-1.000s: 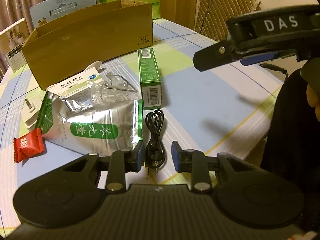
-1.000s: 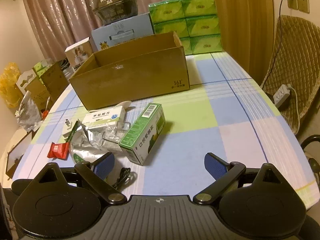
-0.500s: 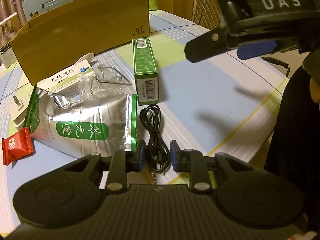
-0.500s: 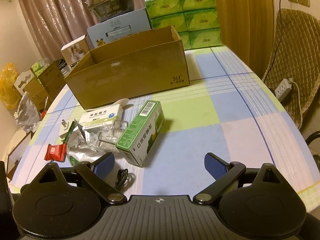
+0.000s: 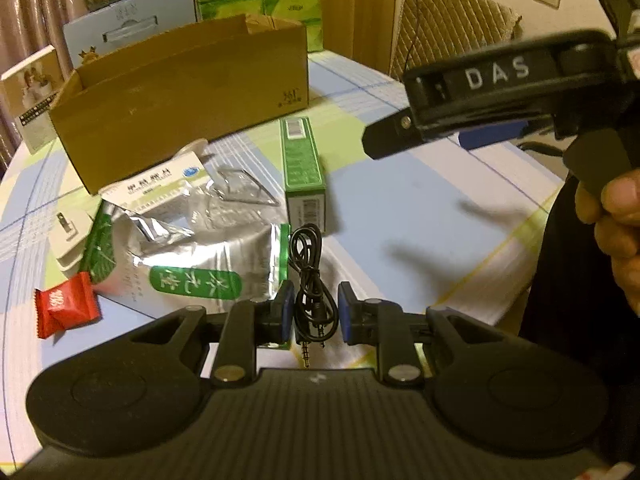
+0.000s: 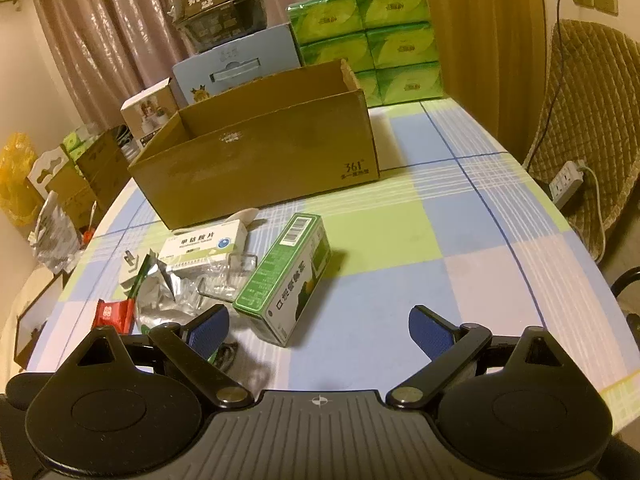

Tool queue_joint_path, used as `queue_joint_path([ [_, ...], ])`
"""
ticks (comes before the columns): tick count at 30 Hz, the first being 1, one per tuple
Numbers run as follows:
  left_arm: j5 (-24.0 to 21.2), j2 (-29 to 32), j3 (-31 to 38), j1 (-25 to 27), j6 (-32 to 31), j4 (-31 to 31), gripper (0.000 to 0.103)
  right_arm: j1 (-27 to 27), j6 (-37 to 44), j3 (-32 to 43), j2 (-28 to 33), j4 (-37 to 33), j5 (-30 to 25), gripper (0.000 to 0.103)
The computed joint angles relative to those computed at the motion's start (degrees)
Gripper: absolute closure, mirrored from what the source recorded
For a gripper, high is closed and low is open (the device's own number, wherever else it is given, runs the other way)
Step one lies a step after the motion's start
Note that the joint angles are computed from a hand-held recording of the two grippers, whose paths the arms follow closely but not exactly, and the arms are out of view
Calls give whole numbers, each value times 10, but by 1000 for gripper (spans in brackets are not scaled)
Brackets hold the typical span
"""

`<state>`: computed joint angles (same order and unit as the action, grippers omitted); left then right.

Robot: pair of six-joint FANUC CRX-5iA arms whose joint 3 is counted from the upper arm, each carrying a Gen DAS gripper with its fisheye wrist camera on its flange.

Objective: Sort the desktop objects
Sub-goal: 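Close the left gripper on the black cable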

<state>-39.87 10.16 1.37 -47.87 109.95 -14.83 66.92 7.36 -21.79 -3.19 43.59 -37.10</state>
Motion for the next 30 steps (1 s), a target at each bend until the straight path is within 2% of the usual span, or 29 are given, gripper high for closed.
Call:
queue_joint_path([
  [8, 11, -21, -13, 5, -8, 7, 85, -5, 20, 16, 13, -18, 3, 9],
  [14, 3, 12, -5, 5, -32, 29, 85, -7, 26, 21, 18, -24, 5, 9],
  [21, 1, 40, 11, 4, -2, 25, 83, -10, 23, 19, 20, -26, 7, 9],
  [28, 12, 49, 15, 9, -4, 29, 83, -13, 21, 21, 23, -26, 9, 9],
  [29, 12, 49, 15, 10, -7, 30, 85, -14, 22, 21, 24, -27, 9, 9],
  [30, 13, 49, 15, 11, -11, 34, 91, -14, 23, 21, 24, -28, 9, 9],
])
